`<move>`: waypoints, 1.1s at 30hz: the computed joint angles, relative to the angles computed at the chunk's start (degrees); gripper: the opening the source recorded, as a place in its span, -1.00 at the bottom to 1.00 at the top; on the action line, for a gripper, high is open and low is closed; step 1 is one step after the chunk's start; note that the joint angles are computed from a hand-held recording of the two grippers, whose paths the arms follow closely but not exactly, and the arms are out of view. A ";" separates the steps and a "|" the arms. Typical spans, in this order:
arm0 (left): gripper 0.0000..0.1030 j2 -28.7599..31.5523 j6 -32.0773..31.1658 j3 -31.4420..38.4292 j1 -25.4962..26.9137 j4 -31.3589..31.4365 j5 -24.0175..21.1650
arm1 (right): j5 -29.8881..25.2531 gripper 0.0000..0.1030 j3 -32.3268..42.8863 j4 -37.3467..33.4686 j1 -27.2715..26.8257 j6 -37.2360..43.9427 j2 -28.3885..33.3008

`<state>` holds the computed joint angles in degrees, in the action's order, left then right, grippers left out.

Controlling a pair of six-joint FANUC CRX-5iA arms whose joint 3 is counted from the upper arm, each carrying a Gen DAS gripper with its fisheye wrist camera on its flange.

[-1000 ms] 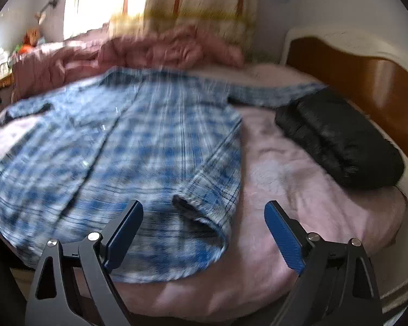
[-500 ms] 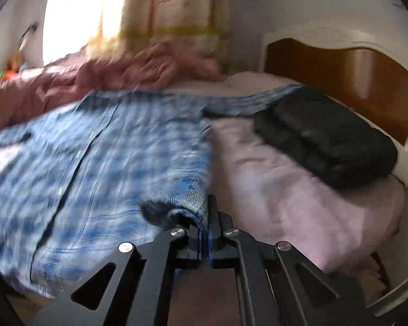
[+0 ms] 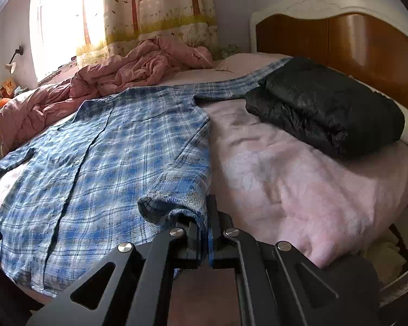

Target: Fold large clothes

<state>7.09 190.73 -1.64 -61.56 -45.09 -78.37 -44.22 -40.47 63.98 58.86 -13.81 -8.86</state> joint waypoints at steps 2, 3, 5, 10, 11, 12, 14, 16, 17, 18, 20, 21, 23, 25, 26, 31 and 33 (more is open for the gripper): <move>-0.91 -1.46 2.32 -1.16 -1.23 -2.34 1.97 | 0.53 -0.94 -0.07 -0.50 -0.06 0.10 -0.17; -0.92 -1.80 4.12 -1.14 -2.49 -4.35 1.21 | 0.59 -0.94 -0.13 -0.35 -0.11 -0.04 -0.23; -0.93 -2.20 6.29 -0.48 -4.89 -8.24 -1.92 | 0.39 -0.94 -0.55 1.48 -0.11 -1.34 -0.45; -0.93 -4.56 2.78 1.06 -1.14 -9.17 -3.63 | 0.69 -0.94 -0.17 5.53 -2.09 -3.09 -0.72; -0.93 -5.13 1.45 1.21 1.20 -7.89 -2.53 | 0.95 -0.94 1.93 3.18 -2.86 -0.40 0.42; -0.93 -5.81 -0.08 1.33 3.89 -6.96 -0.40 | 1.80 -0.94 3.90 1.13 -3.88 2.12 1.49; -0.93 -4.66 -4.19 3.27 7.70 -6.56 0.65 | 3.82 -0.94 6.51 0.41 -6.09 4.16 3.21; -0.93 -2.55 -8.95 5.52 11.43 -5.28 1.27 | 4.12 -0.94 11.07 0.10 -8.45 6.33 7.02; -0.92 -1.50 -11.27 6.24 13.89 -3.90 2.83 | 4.51 -0.94 12.45 -0.49 -9.18 7.06 8.21; -0.92 -0.80 -12.94 6.29 15.92 -2.38 4.73 | 6.25 -0.94 14.95 -2.22 -10.70 8.36 10.34; -0.91 0.18 -14.34 5.53 18.48 -0.78 8.53 | 7.88 -0.94 18.16 -5.20 -12.25 10.51 13.33; -0.88 0.29 -14.42 4.57 19.03 -0.78 10.70 | 8.81 -0.94 19.98 -7.12 -13.18 12.20 15.29; -0.70 1.08 -14.63 4.04 18.34 -1.46 11.27 | 11.33 -0.91 19.58 -5.20 -14.68 10.17 16.58; -0.30 1.45 -14.18 3.93 16.29 -3.60 9.90 | 13.68 -0.71 17.86 -4.73 -15.36 8.06 16.26; 0.11 1.33 -13.61 3.96 15.30 -4.96 9.49 | 13.86 -0.56 17.37 -5.77 -15.33 8.09 15.86; 0.76 0.00 -5.29 3.52 5.66 -18.91 5.25 | 13.73 0.48 12.00 3.41 -15.91 -1.08 11.98; 0.86 0.22 -9.28 4.20 4.92 -19.23 6.57 | 15.94 0.54 9.01 11.25 -17.27 -7.76 9.78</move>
<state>7.31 181.45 2.57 -56.64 -64.32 -71.81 -28.28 -31.45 75.23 41.59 -21.57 0.92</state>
